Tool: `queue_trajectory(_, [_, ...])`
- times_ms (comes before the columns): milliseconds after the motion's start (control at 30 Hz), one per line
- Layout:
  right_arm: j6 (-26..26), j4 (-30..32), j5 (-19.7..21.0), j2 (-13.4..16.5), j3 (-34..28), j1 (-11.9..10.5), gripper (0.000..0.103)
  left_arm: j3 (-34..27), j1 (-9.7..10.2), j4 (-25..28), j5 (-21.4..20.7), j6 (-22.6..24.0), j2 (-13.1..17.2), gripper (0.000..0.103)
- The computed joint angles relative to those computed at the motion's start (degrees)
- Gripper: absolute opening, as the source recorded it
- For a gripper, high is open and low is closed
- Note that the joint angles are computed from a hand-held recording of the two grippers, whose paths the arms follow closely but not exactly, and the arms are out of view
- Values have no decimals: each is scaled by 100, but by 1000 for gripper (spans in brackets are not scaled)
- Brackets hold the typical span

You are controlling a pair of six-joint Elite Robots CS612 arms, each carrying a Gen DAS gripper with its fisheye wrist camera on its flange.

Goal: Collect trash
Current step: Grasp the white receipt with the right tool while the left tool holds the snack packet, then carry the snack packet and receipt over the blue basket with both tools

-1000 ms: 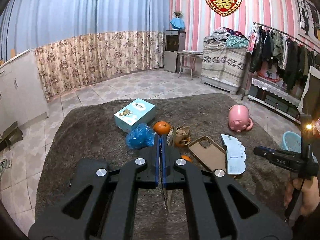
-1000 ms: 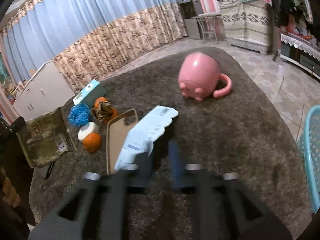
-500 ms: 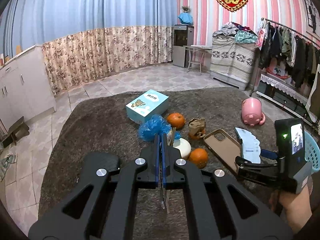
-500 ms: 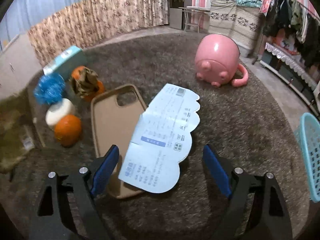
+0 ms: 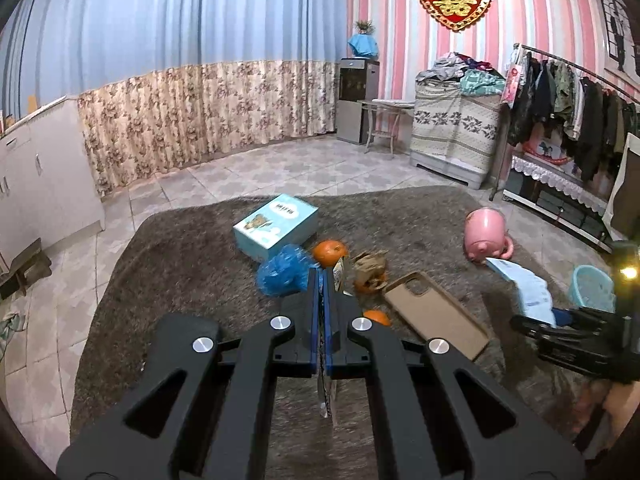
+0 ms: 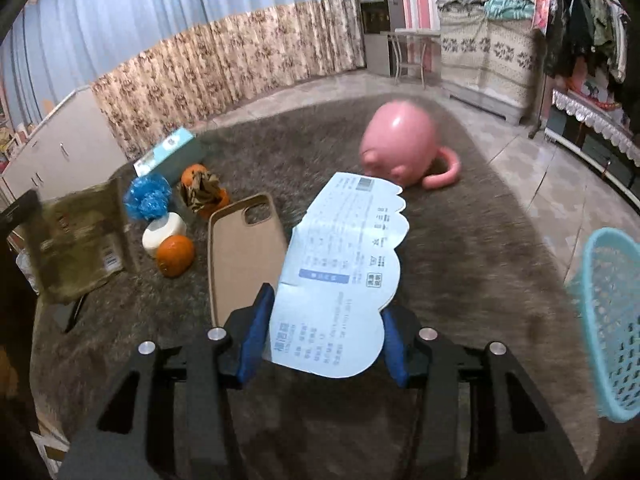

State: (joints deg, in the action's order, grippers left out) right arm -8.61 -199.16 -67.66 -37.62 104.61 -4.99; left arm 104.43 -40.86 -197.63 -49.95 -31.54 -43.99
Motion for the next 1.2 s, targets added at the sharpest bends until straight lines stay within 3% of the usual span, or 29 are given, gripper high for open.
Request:
queue_trajectory(133, [-58, -454, 35, -116, 317, -253, 50, -180, -103, -94, -5, 255, 51, 1])
queue_trajectory(300, [266, -1067, 183, -151, 544, -650, 50, -482, -277, -232, 26, 782, 171, 1])
queue_trajectory(567, [678, -1658, 311, -189, 697, -1219, 50, -1089, -409, -224, -456, 935, 396, 1])
queue_trajectory(1000, [908, -1568, 35, -12, 542, -1728, 50, -2323, -644, 244, -1456, 1229, 1062, 1])
queue_trajectory(1200, [1083, -1356, -280, 89, 402, -1798, 50, -2870, -724, 488, -1773, 1364, 1384, 0])
